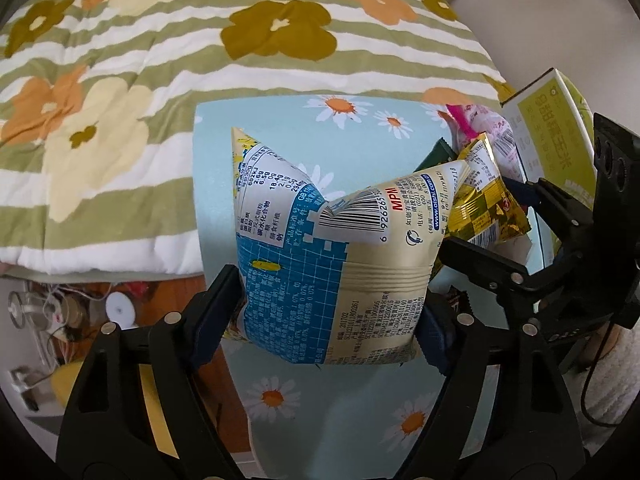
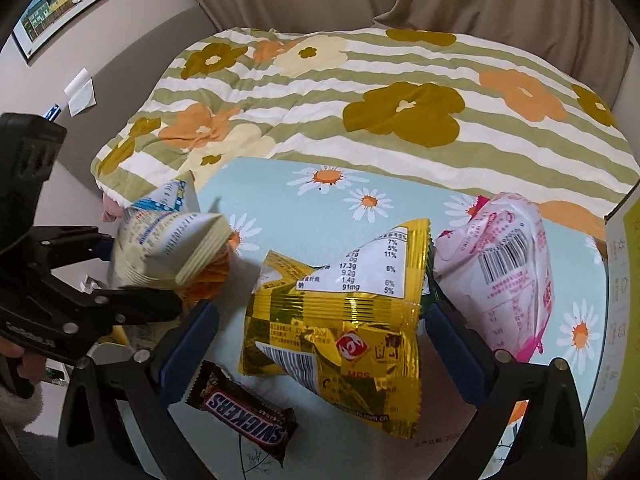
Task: Organize snacks
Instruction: 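Grasp the blue-white printed bag with left tool while right tool grasps yellow chip bag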
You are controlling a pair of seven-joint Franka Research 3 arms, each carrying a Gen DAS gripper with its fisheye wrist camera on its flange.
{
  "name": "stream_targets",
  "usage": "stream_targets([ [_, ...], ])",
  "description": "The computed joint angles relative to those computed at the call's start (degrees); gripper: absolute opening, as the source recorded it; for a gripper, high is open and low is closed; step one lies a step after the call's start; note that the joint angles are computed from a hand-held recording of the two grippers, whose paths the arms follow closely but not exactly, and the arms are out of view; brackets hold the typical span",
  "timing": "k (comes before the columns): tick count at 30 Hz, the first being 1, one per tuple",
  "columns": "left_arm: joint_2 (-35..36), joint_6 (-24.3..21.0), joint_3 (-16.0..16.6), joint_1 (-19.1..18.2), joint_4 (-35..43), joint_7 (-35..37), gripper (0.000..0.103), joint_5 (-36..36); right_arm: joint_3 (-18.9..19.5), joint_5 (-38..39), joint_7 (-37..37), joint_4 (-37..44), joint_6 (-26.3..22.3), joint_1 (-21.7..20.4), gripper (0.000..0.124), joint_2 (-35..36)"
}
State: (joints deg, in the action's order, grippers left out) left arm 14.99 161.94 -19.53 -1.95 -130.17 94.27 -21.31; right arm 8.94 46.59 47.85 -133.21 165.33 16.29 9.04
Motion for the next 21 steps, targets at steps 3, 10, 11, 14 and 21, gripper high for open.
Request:
stream_targets([
  [3,0.1,-0.2,0.0,0.1,0.0,-0.1,0.077,-0.1,-0.7,-3.1,3.4,0.1,0.7,0.8,0.098,0.8],
  [10,-0.2,0.7,-0.6,0.4,-0.6,0.2,0.077,-1.0,0.0,-6.6,5.2,-0.6,1.7,1.1,0.072,0.6],
  [11,-0.4,0.9,-0.6,0.4,-0.8,0.3,0.077,-1.2,0.0,-6.8,5.4,-0.9,1.8,1.1,0.069,0.4],
  [14,-1.3,1.4,-0.9,0.7,-1.5,1.0,0.077,-2.4,-0.1,-7.5,6.6,-1.6,1.7,1.3,0.062,-0.4],
  [21,-6.3,2.4,-0.5,-0.1,-4.1,3.2,0.077,-7.1,-0.5,-8.5,8.7,-3.7,2.3,2.1,0.051,-4.5],
])
